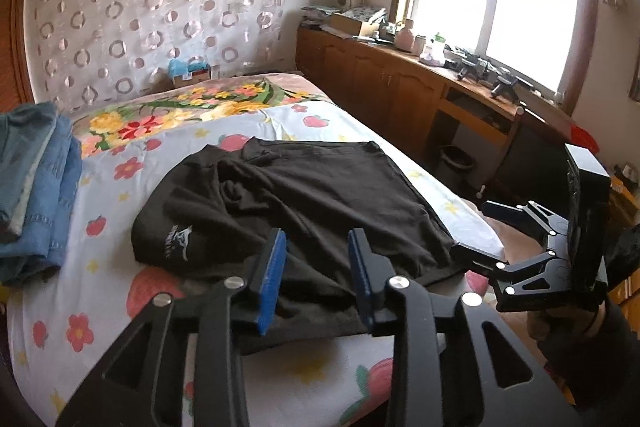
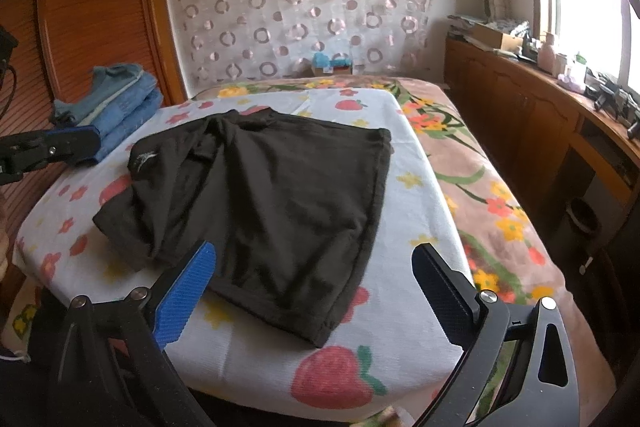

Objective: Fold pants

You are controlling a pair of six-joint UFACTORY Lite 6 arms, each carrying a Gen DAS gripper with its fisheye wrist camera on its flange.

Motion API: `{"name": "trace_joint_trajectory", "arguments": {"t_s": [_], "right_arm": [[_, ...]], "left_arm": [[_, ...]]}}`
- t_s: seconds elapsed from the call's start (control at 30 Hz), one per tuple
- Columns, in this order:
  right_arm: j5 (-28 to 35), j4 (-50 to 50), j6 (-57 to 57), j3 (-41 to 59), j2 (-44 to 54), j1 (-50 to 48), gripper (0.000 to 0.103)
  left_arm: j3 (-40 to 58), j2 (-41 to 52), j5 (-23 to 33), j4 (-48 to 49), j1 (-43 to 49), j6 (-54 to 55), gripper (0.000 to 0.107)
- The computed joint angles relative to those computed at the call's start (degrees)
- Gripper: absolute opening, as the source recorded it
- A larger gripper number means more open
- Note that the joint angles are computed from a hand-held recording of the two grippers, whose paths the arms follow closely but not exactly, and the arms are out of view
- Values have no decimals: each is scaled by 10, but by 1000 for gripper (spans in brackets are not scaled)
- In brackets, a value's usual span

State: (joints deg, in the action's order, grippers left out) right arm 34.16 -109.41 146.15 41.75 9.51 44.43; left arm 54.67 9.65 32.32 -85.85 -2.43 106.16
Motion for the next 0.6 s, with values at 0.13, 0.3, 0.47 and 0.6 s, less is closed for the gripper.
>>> {"name": "trace_joint_trajectory", "arguments": {"t_s": [0.13, 0.3, 0.47, 0.6], "right_arm": [[-14, -22, 11, 21, 19, -1, 84], [-34, -54, 30, 54, 48, 3, 67], [-55, -73, 31, 99, 81, 14, 57], [-70, -76, 16, 133, 105, 19, 55]], "left_arm": [[-1, 28, 4, -19, 27, 40, 37], [11, 85, -9, -32, 48, 74, 40], [27, 139, -35, -38, 54, 90, 44], [33, 164, -41, -47, 62, 100, 51]]}}
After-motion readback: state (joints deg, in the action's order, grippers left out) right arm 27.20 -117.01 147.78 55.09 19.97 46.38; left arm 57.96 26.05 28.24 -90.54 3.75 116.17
